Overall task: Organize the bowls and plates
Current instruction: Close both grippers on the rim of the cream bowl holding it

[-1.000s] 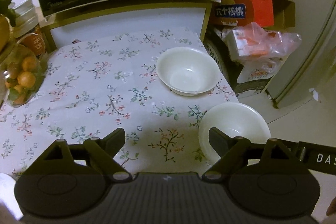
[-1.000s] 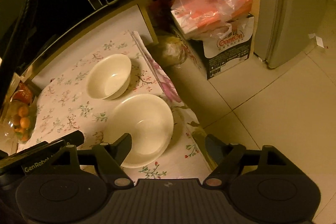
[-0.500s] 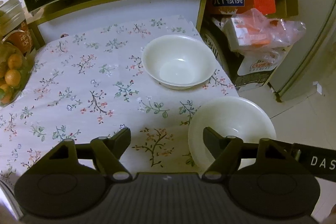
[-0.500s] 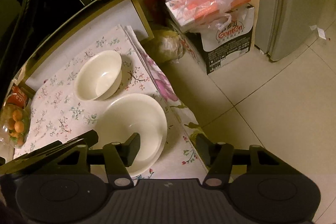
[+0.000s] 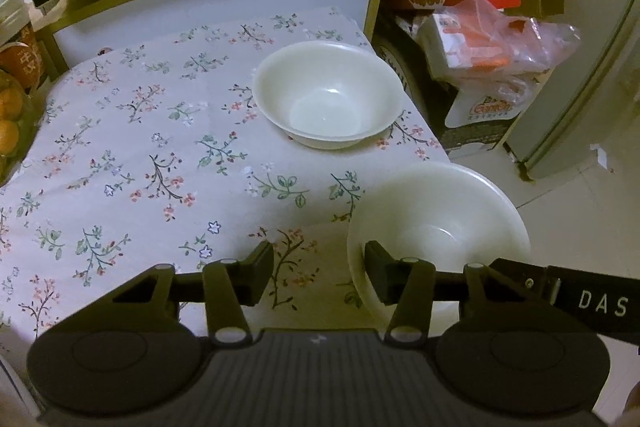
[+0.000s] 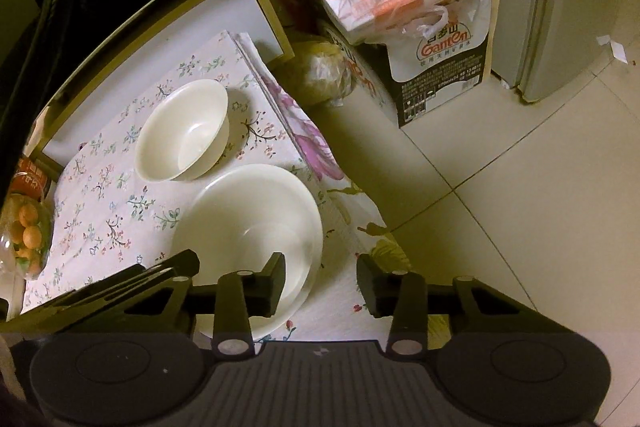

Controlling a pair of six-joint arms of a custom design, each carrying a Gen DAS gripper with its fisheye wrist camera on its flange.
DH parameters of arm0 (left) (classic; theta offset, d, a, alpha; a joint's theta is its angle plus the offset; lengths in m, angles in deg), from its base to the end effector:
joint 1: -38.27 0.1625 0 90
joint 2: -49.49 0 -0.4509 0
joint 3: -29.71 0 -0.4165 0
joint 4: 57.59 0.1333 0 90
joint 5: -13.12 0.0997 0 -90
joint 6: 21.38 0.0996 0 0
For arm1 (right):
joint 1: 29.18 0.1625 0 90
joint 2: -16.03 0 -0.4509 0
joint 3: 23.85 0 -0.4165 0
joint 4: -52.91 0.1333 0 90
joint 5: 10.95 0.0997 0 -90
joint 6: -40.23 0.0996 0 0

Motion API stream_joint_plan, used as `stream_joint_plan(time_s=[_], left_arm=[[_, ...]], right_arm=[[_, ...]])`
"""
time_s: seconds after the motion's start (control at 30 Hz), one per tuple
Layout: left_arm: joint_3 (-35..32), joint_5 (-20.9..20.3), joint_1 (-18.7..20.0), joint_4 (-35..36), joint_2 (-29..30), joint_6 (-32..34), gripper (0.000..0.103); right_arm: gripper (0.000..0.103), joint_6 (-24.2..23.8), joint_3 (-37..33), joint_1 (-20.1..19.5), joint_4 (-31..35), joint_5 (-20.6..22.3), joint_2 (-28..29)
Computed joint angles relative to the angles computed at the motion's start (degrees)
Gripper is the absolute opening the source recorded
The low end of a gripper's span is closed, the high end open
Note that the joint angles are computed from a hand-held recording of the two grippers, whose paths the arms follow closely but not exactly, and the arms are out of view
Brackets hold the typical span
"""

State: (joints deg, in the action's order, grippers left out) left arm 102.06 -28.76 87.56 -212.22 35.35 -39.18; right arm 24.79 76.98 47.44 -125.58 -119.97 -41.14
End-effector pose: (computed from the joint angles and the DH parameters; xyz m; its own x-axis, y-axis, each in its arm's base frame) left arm -0.3405 -0.7138 -0.1363 -0.7316 0.1242 -0.6703 0.4458 0.8310 -0.3326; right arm -0.0599 -0.6877 0.2574 -0.8790 0.2427 0.4105 -0.0725 0.7828 -0.6180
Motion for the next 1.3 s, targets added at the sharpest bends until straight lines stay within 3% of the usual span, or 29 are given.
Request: stream_joint_plan(time_s=[0.17,0.3,0.5,0.7,1.3], left_arm=[[0.44,-1.28,0.21,-1.11,-0.24,0.27,0.035],[0.58,-2.02,0.16,-1.62,-0.25,1.11,0.026],[0.95,-3.25,0.23,-2.23,-0.53,1.63,0.019],[1.12,-3.96,0.29,-2.15,-0.74,1.89,0.012],[2.70,-8.77,1.29,-3.71,-2.44,-0.64,0.006]], right_arm=[[0.030,-0.70,0.13,0.27,-0.20,-0.04,0.17],[0.018,-1.66,-0.07,0.69,0.11,-0.96,0.54],[0.008,-2.22,-0.02,0.71,0.55,-0.87,0.40],[0.007,-2.45,0.09,0.83,0.65,-0.60,0.28],[0.006,-0.48,0.24,0.06,2.08,1.20,-0.47]])
